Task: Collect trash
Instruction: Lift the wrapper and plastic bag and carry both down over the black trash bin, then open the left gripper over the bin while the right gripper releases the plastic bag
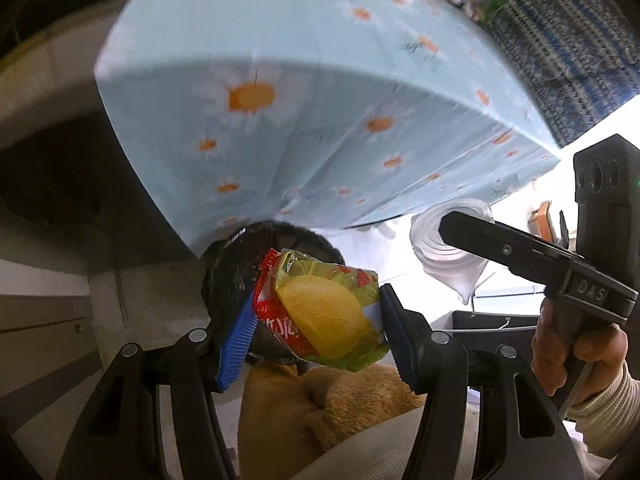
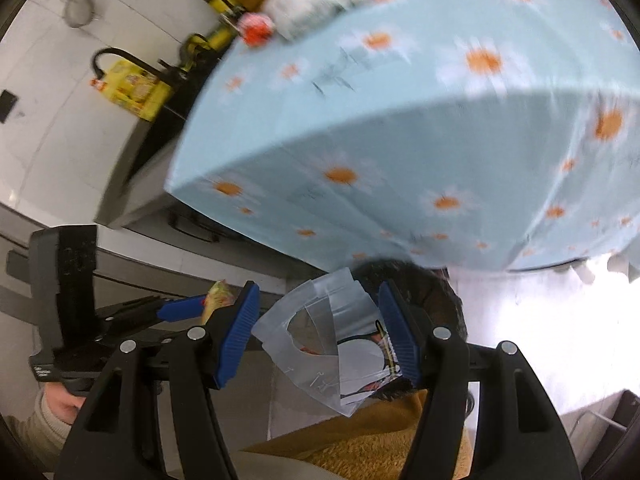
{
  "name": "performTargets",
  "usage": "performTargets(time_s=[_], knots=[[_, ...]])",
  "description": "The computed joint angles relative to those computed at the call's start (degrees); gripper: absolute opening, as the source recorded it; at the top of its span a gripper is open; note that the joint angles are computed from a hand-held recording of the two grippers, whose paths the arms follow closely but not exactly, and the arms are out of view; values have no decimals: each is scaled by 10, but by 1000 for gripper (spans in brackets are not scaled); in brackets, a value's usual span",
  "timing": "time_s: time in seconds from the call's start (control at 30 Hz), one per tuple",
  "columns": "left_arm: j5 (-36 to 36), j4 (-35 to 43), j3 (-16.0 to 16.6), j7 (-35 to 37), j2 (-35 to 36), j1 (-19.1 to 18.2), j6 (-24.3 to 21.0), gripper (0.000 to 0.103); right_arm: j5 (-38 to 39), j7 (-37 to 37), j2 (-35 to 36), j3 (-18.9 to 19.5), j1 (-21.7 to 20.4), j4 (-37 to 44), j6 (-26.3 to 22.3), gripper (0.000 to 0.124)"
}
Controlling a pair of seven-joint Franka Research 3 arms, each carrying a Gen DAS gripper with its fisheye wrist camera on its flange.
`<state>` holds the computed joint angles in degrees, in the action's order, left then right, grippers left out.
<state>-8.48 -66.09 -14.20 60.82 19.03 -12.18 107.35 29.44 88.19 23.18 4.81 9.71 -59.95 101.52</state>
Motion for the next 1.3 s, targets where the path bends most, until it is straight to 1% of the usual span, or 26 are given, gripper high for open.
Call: performTargets(time_s=[0.1,0.2,0.27,0.33,0.4,0.5,0.6,0.77,0.97,1.07,1.1,1.13,1.2,1.3], knots=[[-2,-27,0,-3,-3,1,6,58,8,7,4,-1,-4,-18,1,62],[-1,-34,1,-14,5,0,3,58,16,20,12,-2,-7,-36,2,62],[-7,-47,0,-19,11,1,7,58,6,24,11,-4,-2,-53,10,62],[2,-49,1,-25,20,-2,4,58,5,34,9,-6,0,-76,22,62],[3,-53,-1,-22,28,-3,3,58,3,46,14,-6,1,-83,23,62],[7,-68,-2,-16,35,-3,5,58,4,43,18,-4,3,-98,31,62],[0,-87,-3,-15,40,1,17,58,8,59,21,-5,3,-122,35,62],[-33,-136,-8,-4,42,15,51,58,-11,83,32,-9,10,-140,44,62],[-24,-144,-8,-4,57,11,49,58,-24,116,43,-13,15,-158,64,63],[-8,-142,-5,-13,65,5,48,63,-26,137,49,-13,14,-157,62,66],[-6,-139,-5,-13,68,5,44,69,-26,140,49,-13,13,-158,61,78],[1,-137,-4,-13,69,4,41,72,-28,142,49,-13,13,-157,62,84],[15,-145,-2,-13,63,1,51,83,-30,144,47,-13,12,-157,62,84],[15,-147,-1,-15,61,5,47,83,-32,148,44,-13,10,-157,59,84]])
